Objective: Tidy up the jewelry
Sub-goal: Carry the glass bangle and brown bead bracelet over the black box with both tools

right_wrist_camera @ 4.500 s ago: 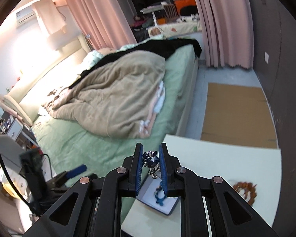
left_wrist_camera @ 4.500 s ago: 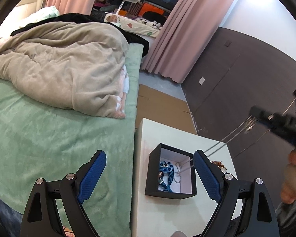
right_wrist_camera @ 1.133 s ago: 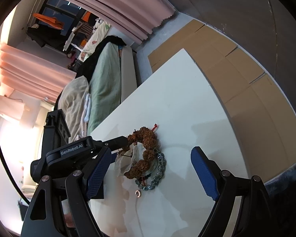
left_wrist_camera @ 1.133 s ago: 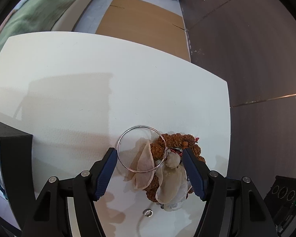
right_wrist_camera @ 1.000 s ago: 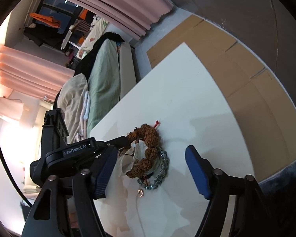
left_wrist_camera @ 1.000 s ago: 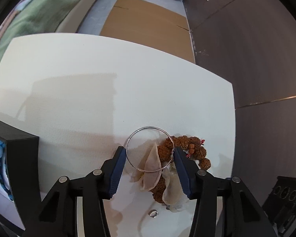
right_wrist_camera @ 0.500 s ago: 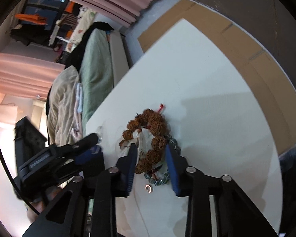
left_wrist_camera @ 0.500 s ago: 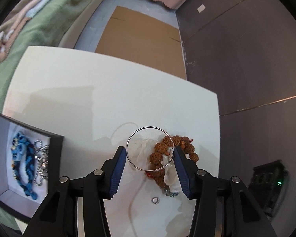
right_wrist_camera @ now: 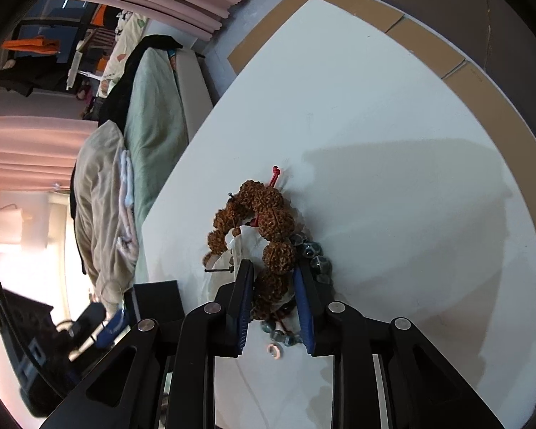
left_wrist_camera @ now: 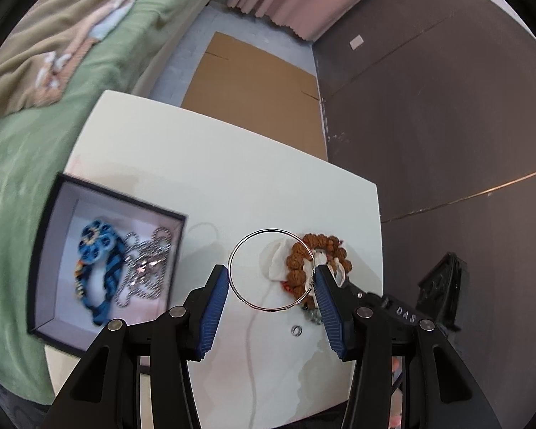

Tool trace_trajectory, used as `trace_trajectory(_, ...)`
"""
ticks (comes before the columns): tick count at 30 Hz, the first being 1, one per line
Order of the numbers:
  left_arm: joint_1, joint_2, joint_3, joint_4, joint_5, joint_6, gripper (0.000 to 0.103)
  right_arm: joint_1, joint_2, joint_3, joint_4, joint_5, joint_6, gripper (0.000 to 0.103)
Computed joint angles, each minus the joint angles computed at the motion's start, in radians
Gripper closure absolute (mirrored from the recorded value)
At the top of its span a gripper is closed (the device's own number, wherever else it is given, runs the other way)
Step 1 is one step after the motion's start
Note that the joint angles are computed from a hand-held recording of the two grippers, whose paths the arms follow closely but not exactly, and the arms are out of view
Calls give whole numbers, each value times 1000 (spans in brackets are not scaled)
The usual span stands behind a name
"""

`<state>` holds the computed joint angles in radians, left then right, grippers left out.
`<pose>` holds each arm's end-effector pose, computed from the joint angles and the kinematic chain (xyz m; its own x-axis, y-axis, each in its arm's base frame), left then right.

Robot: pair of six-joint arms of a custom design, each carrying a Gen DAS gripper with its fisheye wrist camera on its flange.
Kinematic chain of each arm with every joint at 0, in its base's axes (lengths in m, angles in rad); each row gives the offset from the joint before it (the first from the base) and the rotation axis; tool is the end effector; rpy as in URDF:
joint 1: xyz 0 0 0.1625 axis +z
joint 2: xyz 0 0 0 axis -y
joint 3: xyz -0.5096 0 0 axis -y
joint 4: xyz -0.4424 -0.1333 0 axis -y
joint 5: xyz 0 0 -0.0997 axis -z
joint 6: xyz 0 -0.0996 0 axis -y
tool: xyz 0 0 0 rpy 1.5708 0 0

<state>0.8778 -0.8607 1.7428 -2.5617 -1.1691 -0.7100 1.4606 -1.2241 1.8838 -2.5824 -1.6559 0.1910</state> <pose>-0.3290 -0.6658 0.1271 -0.9715 -0.0774 -0.2240 0.0024 0.9420 -0.3357 0.0525 -0.6603 0.3118 -0.9496 0.3133 0.0129 0.2888 0.8897 -0.3536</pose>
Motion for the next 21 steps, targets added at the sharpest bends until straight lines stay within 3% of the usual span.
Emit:
trace_trajectory(16, -4, -117, 127, -124, 7, -3, 52, 164, -25, -24, -54, -118, -98, 82)
trace_trajectory(21, -1, -163, 167, -153, 17, -7, 52, 206, -22, -35, -57, -116, -120, 83)
